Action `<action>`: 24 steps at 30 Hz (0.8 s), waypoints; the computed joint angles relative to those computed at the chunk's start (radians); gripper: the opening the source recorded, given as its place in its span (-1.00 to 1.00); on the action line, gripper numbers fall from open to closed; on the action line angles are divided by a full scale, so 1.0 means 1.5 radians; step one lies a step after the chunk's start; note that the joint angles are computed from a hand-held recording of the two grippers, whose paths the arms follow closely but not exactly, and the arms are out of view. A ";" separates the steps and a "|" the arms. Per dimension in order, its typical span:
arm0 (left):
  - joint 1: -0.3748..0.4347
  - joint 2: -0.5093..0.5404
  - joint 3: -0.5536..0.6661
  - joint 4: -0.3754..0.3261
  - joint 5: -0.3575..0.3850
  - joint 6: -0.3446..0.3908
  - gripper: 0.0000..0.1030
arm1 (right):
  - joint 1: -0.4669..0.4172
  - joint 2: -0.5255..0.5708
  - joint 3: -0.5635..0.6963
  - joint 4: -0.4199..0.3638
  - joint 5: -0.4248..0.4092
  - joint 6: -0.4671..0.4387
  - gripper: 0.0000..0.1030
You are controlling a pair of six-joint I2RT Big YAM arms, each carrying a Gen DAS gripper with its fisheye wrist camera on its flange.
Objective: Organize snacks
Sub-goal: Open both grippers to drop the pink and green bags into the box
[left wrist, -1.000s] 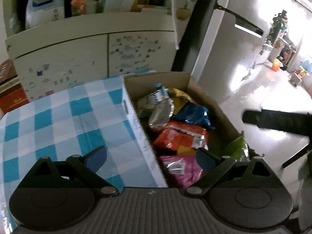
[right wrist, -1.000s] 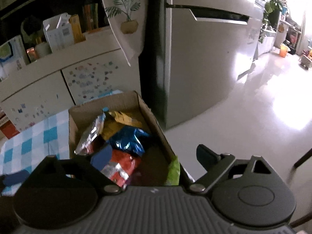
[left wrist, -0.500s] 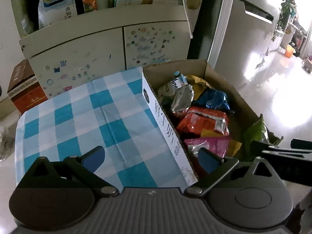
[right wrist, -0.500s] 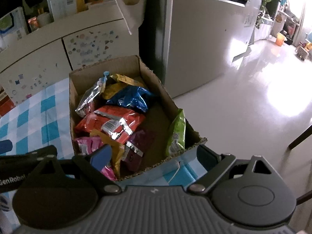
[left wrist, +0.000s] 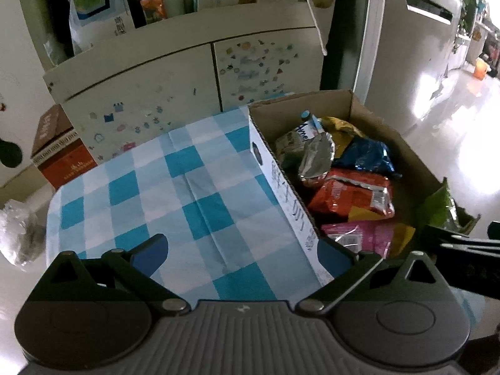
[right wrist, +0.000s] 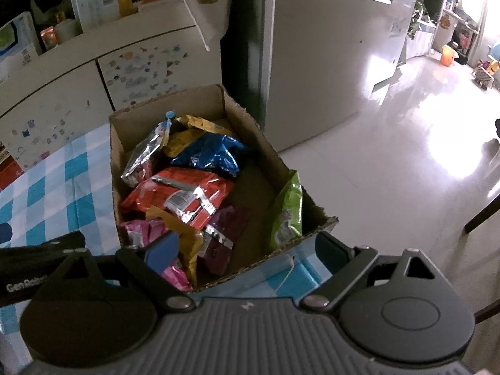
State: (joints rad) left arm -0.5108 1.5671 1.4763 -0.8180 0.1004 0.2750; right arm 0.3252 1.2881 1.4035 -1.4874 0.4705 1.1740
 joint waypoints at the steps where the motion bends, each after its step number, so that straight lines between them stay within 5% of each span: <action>1: -0.002 0.001 0.000 0.002 -0.010 0.002 1.00 | 0.000 0.001 0.000 0.001 -0.003 -0.001 0.83; 6: -0.008 0.003 -0.001 0.011 -0.042 0.011 1.00 | -0.001 0.007 0.002 -0.003 -0.006 0.000 0.83; 24: 0.002 0.021 0.020 -0.003 -0.030 -0.003 1.00 | 0.008 0.057 0.042 -0.016 0.000 0.011 0.83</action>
